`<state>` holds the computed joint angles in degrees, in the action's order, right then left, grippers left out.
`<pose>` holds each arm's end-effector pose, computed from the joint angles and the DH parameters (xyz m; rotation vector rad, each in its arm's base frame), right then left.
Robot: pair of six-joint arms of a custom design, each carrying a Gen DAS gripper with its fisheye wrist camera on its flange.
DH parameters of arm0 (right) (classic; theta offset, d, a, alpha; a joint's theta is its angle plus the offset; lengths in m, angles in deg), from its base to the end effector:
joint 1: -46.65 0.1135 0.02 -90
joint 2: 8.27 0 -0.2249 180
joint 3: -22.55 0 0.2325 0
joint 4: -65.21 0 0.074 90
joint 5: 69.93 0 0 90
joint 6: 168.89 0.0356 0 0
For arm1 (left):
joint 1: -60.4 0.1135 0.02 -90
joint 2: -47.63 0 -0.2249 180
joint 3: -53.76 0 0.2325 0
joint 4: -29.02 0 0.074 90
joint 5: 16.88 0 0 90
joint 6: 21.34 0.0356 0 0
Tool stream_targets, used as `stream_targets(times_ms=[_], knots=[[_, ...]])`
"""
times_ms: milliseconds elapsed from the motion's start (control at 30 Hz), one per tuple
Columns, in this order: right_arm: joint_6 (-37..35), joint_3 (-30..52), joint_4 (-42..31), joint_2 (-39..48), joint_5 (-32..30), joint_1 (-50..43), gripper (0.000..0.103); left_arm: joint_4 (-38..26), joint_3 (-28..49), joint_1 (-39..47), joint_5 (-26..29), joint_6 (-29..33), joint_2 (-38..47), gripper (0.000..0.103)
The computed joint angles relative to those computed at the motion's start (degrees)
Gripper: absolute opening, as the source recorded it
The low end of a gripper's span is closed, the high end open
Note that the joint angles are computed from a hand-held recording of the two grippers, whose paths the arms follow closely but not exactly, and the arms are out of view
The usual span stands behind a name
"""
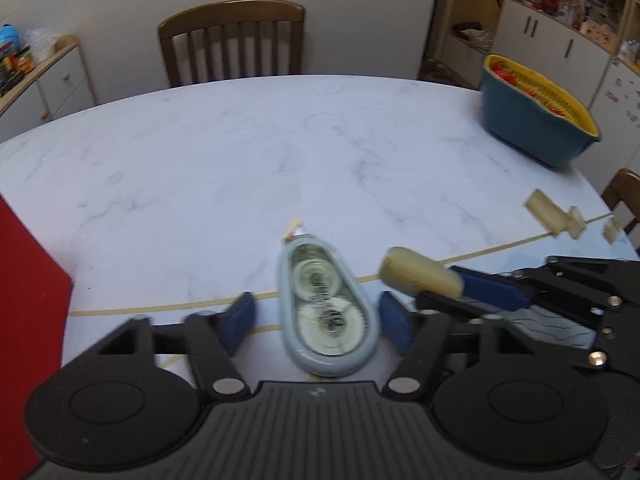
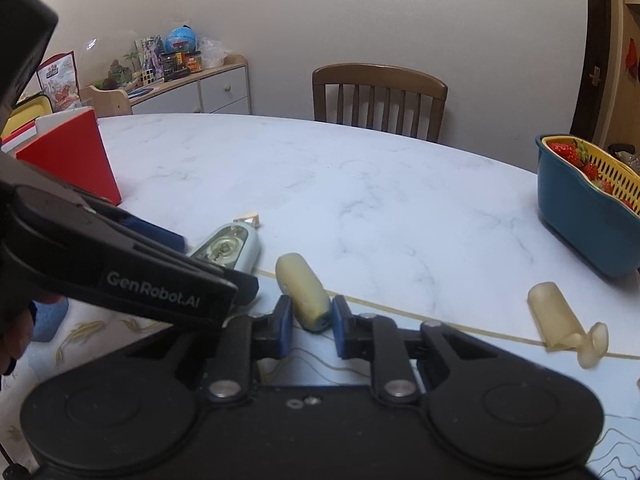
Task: Organize objects
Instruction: 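Grasp pale blue tape dispenser with left gripper while right gripper grasps yellow cylinder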
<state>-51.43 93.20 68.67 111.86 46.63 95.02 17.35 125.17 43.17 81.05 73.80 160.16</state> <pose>0.2494 0.2566 0.0551 -0.1986 2.2652 0.1402 0.3304 -0.1076 0.0813 0.5417 2.4390 -0.2607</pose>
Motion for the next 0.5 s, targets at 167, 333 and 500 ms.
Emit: stream_targets(times_ms=[167, 333, 500], knots=[[3.71, -1.11, -1.63, -1.92, -1.45, -0.08, 0.017, -0.34, -0.74, -0.12, 0.02, 0.94, -1.41, 0.053], [8.34, -2.35, -4.44, -4.53, -1.38, 0.91, 0.017, -1.07, -2.73, 0.73, 0.80, 1.10, -4.68, 0.053], [12.41, -2.58, -10.03, -8.10, 0.35, 3.35, 0.015, -2.44, -5.83, 2.27, 2.08, 1.51, -9.17, 0.053]])
